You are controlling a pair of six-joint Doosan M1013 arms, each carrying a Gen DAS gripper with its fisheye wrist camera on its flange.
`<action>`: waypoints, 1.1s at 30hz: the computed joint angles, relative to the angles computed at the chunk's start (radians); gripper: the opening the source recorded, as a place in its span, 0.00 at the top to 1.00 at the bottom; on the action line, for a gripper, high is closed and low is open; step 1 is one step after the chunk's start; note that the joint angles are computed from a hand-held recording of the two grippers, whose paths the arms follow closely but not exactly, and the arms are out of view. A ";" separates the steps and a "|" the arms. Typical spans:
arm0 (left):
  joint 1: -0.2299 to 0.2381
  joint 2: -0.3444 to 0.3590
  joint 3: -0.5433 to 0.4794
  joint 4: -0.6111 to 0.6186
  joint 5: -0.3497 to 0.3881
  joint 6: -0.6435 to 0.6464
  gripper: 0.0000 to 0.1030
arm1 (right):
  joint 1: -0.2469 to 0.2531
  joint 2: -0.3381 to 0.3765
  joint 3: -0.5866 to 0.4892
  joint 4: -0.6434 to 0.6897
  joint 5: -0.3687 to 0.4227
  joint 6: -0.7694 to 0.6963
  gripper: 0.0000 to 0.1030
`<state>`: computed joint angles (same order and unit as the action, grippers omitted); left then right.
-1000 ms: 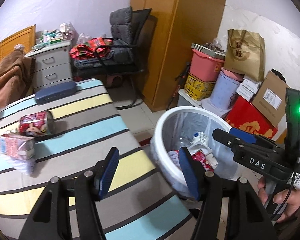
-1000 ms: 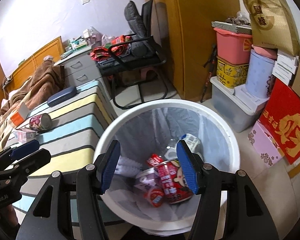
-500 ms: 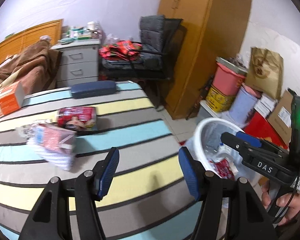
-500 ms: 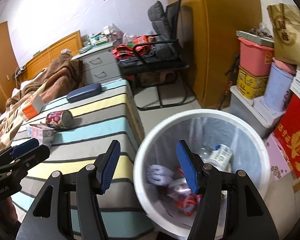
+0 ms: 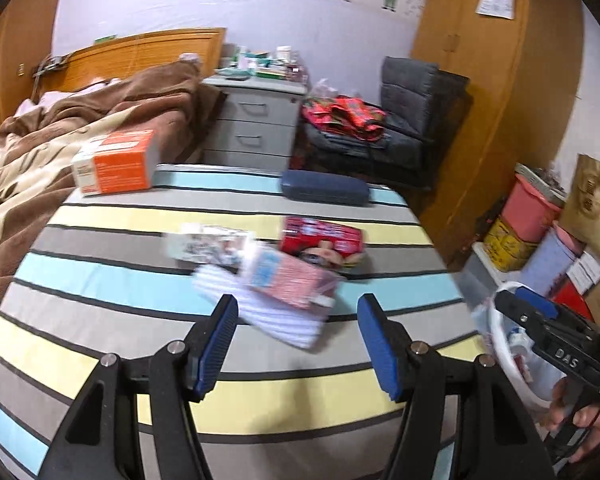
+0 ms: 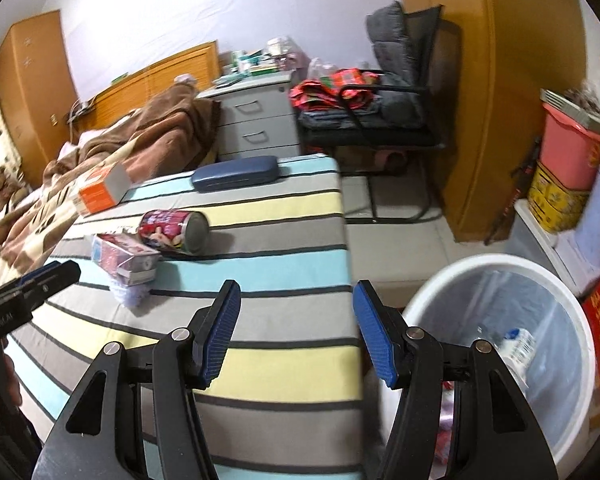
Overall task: Collect trash
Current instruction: 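Move both tools back over the table toward the remaining trash, then grasp the white foam net sleeve with the left tool while the right tool grasps the red cartoon milk can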
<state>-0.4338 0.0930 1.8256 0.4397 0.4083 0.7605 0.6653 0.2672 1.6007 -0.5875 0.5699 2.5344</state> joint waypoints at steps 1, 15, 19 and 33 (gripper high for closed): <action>0.007 0.000 0.000 0.002 0.003 -0.008 0.37 | 0.001 0.006 -0.007 0.015 -0.006 -0.028 0.42; 0.089 0.042 -0.016 -0.241 0.004 0.187 0.35 | -0.028 0.119 -0.162 0.388 -0.071 -0.538 0.42; 0.095 0.065 -0.031 -0.294 0.018 0.235 0.35 | -0.039 0.153 -0.202 0.468 -0.065 -0.632 0.42; 0.092 0.134 -0.100 -0.376 0.065 0.312 0.34 | -0.080 0.228 -0.301 0.785 0.059 -1.017 0.42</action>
